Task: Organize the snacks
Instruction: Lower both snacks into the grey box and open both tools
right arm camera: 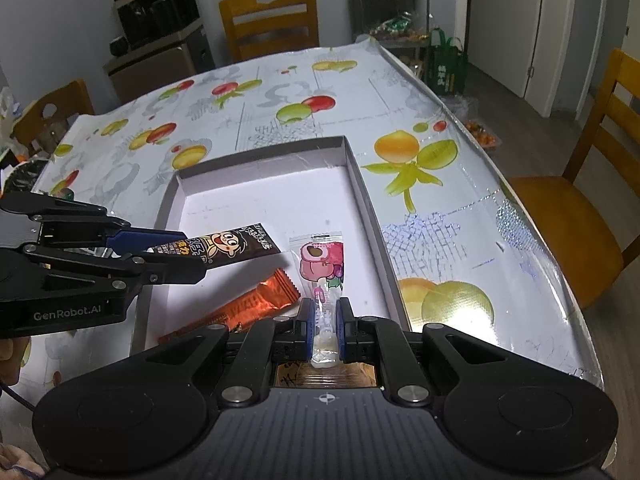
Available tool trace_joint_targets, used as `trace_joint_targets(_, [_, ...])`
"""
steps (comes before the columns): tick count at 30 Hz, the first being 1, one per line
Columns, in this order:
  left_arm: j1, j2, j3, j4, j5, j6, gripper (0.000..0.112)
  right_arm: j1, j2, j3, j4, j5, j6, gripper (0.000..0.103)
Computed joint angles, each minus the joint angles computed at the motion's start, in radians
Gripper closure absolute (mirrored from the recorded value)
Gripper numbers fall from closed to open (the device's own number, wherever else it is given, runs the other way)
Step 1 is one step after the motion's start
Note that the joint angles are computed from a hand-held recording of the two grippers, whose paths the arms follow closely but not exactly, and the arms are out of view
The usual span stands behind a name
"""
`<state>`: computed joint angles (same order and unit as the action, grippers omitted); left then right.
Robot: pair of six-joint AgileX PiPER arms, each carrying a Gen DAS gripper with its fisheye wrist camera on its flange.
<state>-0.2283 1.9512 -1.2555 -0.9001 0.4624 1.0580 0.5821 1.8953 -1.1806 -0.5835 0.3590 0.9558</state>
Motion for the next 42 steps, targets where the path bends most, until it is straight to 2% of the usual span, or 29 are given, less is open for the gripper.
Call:
trace_joint_targets(9, [-0.002,0.032,-0.021,0.056,0.020,-0.069,0.095,-0.008,0.020,-0.029,0.084,0.018,-0.093,0.088])
trace_joint_targets(24, [-0.007,0.047,-0.033,0.151,0.028,-0.182,0.094,-0.007,0.029,-0.040,0.096,0.038,-0.096,0.081])
trace_joint_targets(26, [-0.007,0.044,-0.031,0.153,0.023,-0.186,0.090,-0.004,0.032,-0.046,0.090,0.046,-0.094,0.077])
trace_joint_targets(29, [-0.012,0.037,-0.023,0.165,0.014,-0.193,0.077,0.002,0.030,-0.048,0.063,0.049,-0.073,0.067])
trace_joint_targets(31, [-0.013,0.028,-0.012,0.153,0.001,-0.174,0.070,0.002,0.030,-0.050,0.058,0.046,-0.071,0.067])
trace_joint_targets(42, [0.006,-0.020,0.040,0.112,-0.041,-0.112,0.069,0.021,0.040,-0.078,0.031,0.049,-0.055,0.065])
